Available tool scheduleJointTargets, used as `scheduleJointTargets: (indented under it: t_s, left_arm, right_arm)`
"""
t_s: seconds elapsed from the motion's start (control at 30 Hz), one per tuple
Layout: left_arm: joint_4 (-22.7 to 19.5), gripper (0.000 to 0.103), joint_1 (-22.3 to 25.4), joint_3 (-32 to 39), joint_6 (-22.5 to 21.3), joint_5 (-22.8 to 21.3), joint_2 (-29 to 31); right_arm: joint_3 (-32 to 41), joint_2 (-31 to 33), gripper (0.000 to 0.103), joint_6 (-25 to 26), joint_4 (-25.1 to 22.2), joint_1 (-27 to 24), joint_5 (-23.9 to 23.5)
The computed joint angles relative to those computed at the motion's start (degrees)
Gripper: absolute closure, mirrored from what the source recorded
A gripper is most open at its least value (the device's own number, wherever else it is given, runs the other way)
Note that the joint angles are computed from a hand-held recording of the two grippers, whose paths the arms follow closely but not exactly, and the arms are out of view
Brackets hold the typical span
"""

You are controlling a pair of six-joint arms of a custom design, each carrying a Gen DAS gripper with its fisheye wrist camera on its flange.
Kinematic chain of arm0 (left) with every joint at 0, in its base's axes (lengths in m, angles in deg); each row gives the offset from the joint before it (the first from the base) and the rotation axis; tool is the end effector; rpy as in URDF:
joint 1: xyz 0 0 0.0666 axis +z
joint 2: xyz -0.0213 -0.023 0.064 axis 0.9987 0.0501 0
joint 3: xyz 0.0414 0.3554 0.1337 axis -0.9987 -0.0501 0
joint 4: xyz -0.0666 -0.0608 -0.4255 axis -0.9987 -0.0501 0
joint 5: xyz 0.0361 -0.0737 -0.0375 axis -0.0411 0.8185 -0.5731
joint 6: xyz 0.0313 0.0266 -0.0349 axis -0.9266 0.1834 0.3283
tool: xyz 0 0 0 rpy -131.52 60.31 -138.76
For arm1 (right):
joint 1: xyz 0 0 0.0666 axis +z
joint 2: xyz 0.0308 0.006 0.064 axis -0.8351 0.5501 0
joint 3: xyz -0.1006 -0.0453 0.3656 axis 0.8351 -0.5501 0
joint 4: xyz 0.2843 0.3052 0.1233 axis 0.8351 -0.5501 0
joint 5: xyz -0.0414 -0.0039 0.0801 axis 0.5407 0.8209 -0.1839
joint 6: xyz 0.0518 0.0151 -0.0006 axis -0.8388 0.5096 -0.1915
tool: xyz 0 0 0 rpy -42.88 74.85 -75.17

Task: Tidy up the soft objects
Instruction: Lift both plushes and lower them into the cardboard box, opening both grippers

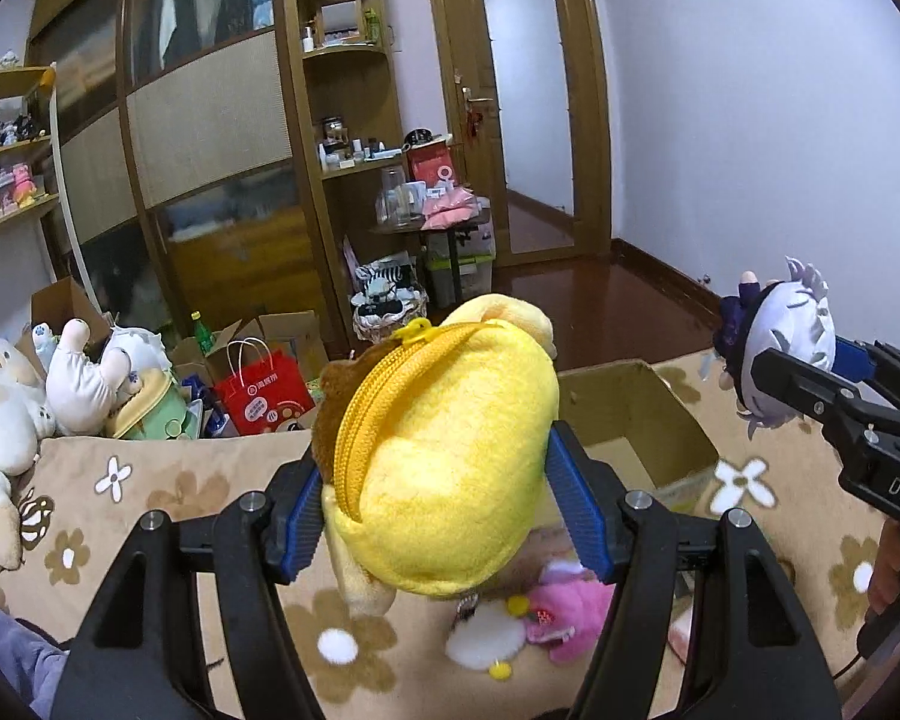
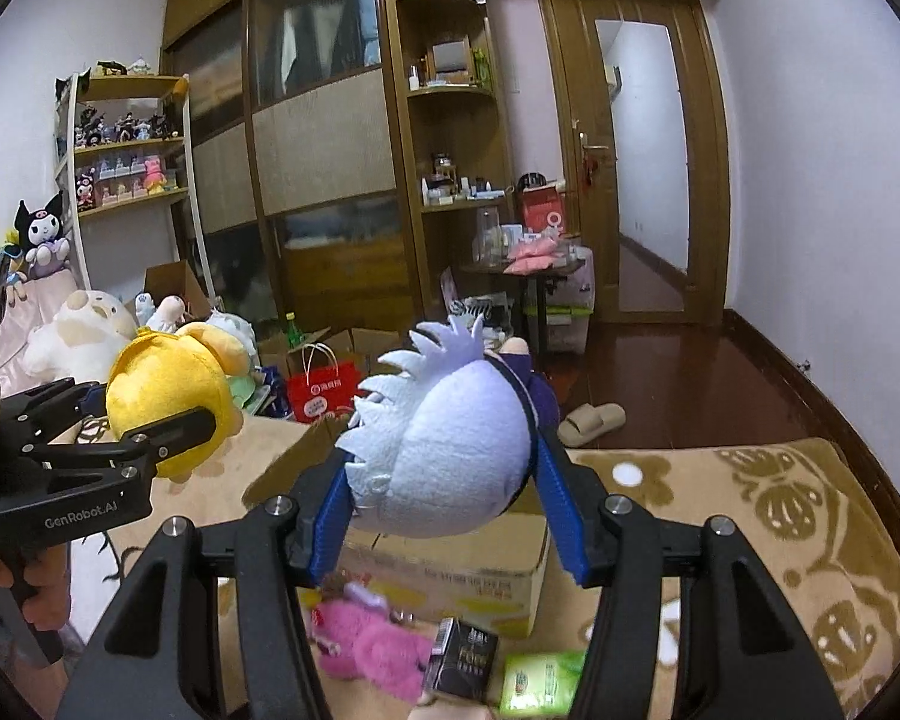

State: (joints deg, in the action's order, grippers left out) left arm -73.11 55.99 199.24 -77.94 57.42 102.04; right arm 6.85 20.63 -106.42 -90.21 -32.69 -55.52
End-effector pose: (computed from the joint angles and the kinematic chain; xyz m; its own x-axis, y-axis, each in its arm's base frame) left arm 0.6315 -0.3756 0.5018 -0.4248 0.3004 -0.8540 0.4128 0.9038 0.1126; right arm 0.5445 0.2259 0.4828 -0.3770 0.1229 -0.9180 0.0669 0.9922 0.1053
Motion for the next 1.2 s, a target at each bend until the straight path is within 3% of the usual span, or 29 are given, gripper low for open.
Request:
scheduleJointTargets:
  t_s: [0.23, 0.4, 0.57, 0.97, 1.07, 1.2]
  left_arm:
    - [-2.31, 0.037, 0.82, 6.92, 1.32, 1.37, 4.87]
    - [-0.82, 0.037, 1.26, 6.0, 2.11, 2.85, 5.36]
    - [-1.98, 0.036, 1.4, 7.98, 2.29, 2.94, 7.7]
    - [-6.73, 0.036, 1.53, 15.1, 1.27, 4.45, 14.12]
    - [-9.99, 0.034, 1.64, 18.92, 0.27, 5.98, 16.39]
    - [-10.34, 0.033, 1.49, 19.47, 0.11, 5.42, 16.94]
  right_arm:
    - [2.06, 2.76, 0.044, 0.27, 1.43, -1.4, -1.36]
    - [3.1, 4.71, 0.044, -0.42, 1.26, -2.29, -3.03]
    - [4.31, 6.95, 0.043, -0.77, 0.08, -2.95, -3.79]
    - [2.92, 9.17, 0.043, -2.39, -0.2, -4.83, -7.9]
    - [2.6, 9.29, 0.043, -2.46, -0.31, -4.82, -7.84]
    - [2.38, 9.28, 0.042, -2.59, 0.08, -4.81, -8.32]
